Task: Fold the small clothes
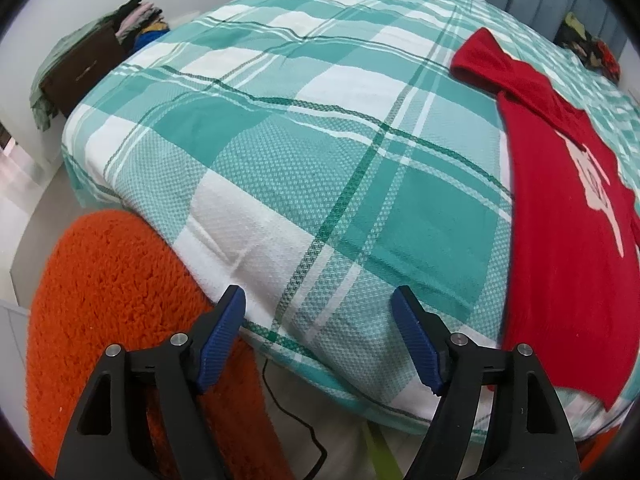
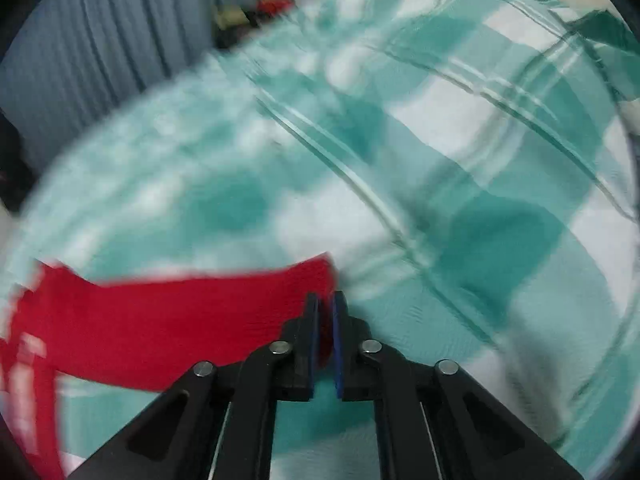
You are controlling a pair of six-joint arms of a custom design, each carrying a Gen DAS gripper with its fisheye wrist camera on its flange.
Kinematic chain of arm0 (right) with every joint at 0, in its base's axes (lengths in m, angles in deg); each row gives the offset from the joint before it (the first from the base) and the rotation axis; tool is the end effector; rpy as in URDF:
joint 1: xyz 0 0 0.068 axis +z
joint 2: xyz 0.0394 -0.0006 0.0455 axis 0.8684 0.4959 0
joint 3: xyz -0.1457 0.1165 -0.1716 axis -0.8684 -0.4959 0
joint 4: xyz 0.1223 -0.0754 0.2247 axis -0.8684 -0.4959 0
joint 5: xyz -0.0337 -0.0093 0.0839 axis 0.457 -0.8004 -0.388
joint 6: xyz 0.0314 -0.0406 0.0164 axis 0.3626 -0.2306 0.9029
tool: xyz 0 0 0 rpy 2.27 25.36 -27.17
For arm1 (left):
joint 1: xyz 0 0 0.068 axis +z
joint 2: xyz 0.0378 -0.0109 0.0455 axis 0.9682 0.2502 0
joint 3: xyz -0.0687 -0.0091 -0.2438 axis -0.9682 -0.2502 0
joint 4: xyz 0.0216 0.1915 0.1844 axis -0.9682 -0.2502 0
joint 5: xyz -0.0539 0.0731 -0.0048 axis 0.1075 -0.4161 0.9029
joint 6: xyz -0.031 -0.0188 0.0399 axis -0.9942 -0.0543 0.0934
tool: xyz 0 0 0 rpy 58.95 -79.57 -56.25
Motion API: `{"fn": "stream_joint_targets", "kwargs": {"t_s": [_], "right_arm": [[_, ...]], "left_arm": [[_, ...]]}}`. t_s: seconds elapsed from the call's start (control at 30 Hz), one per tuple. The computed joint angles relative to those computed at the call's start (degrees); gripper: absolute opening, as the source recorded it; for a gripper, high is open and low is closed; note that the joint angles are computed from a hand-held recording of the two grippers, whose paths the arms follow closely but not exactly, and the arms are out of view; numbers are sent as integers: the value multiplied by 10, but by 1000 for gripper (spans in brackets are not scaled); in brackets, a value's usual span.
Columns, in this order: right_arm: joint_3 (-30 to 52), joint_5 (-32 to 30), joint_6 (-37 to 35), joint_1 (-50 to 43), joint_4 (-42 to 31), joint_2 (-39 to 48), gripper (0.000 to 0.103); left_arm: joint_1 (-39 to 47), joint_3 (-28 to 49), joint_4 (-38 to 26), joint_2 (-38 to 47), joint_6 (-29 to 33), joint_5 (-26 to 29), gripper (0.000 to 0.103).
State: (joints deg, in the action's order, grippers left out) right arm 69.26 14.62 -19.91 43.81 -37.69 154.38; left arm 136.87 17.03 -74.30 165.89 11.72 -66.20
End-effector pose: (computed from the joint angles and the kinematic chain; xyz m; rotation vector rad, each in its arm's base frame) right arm 0.3818 -0.1147 0.1463 0.6098 2.4693 -0.1097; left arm 0.1297 0.2230 0.1859 -0.7437 2.6322 0.1701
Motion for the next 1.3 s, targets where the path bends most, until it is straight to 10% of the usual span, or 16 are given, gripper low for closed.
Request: {"fn": "stream_joint_targets", "kwargs": {"t_s": [0.5, 0.63, 0.77, 0.93, 1.03, 1.13, 1.3], "right_arm": [[18, -186, -60, 13, -7, -37, 4], [74, -101, -107, 60, -61, 51, 27], [9, -58, -40, 9, -16, 37, 0], [-107, 0, -38, 35, -13, -115, 19], [-246, -51, -31, 67, 32, -289, 61], [-375, -43, -1, 124, 81, -450, 66], [-352, 62, 2, 226, 132, -397, 66]], "left_arm": [[-11, -16, 14, -9, 3, -18, 81], [-5, -8, 2, -6, 10, -12, 81], [4, 0, -12, -6, 20, -2, 81], [-80, 12, -42, -67, 65, -9, 81], [-189, 84, -88, -67, 75, 16, 83], [-353, 228, -136, 25, 44, 8, 92], [-563, 507, -202, 291, 6, -61, 88]]}}
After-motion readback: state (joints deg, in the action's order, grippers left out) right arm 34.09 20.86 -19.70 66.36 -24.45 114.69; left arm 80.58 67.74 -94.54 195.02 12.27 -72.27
